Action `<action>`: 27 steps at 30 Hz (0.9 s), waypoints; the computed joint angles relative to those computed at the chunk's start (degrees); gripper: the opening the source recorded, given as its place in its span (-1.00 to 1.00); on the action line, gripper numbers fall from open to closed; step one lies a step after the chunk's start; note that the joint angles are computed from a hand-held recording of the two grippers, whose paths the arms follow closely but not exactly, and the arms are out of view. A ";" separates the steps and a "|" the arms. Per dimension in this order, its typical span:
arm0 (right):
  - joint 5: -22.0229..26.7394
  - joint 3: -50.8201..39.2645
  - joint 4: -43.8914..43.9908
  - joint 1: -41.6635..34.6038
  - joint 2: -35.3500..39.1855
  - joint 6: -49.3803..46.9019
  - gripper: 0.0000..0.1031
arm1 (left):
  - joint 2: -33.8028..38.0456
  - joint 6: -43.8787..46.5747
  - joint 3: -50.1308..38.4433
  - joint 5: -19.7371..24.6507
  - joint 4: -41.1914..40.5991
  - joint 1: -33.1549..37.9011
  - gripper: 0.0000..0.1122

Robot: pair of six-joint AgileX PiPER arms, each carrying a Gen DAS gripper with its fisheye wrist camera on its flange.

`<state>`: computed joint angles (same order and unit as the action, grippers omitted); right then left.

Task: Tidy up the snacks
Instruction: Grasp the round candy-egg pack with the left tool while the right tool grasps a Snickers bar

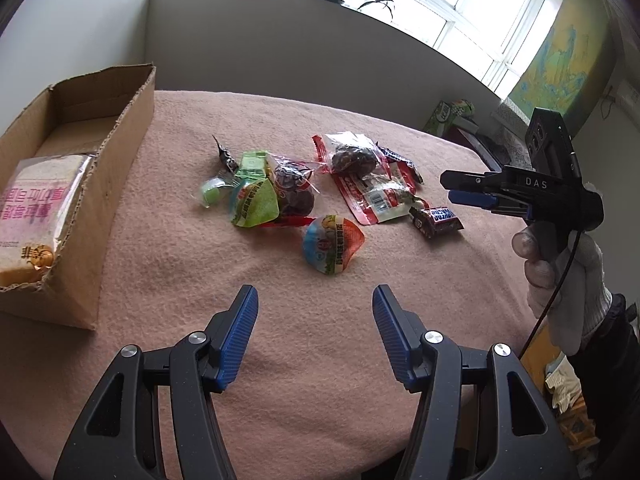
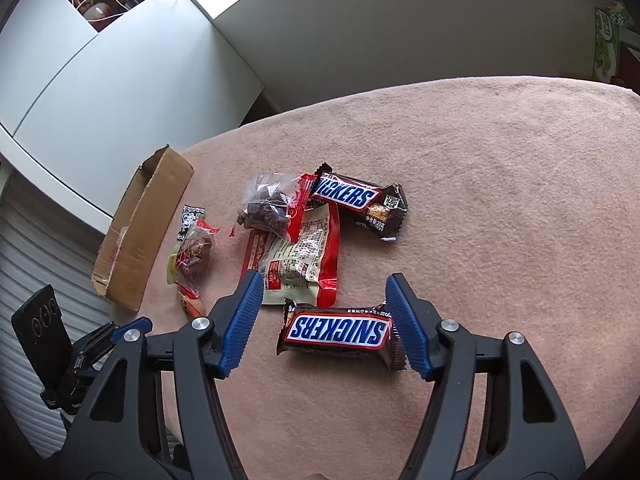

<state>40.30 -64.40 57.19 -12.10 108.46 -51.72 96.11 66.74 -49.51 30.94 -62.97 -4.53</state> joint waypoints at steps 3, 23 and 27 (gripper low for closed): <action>0.28 -0.80 -1.72 0.64 0.99 1.04 0.24 | 1.23 -1.40 -1.37 -0.63 1.08 -1.19 0.05; -9.50 9.34 -10.45 8.96 -7.20 1.93 0.24 | 9.78 -19.11 -11.14 -7.88 15.17 -11.01 0.05; -15.91 10.22 -19.26 13.37 -7.25 9.65 0.22 | 10.23 -21.50 -11.52 -9.38 17.21 -12.18 0.05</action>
<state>24.39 -54.18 37.94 1.27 101.21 -42.08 106.34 45.24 -61.03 21.56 -45.76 -16.71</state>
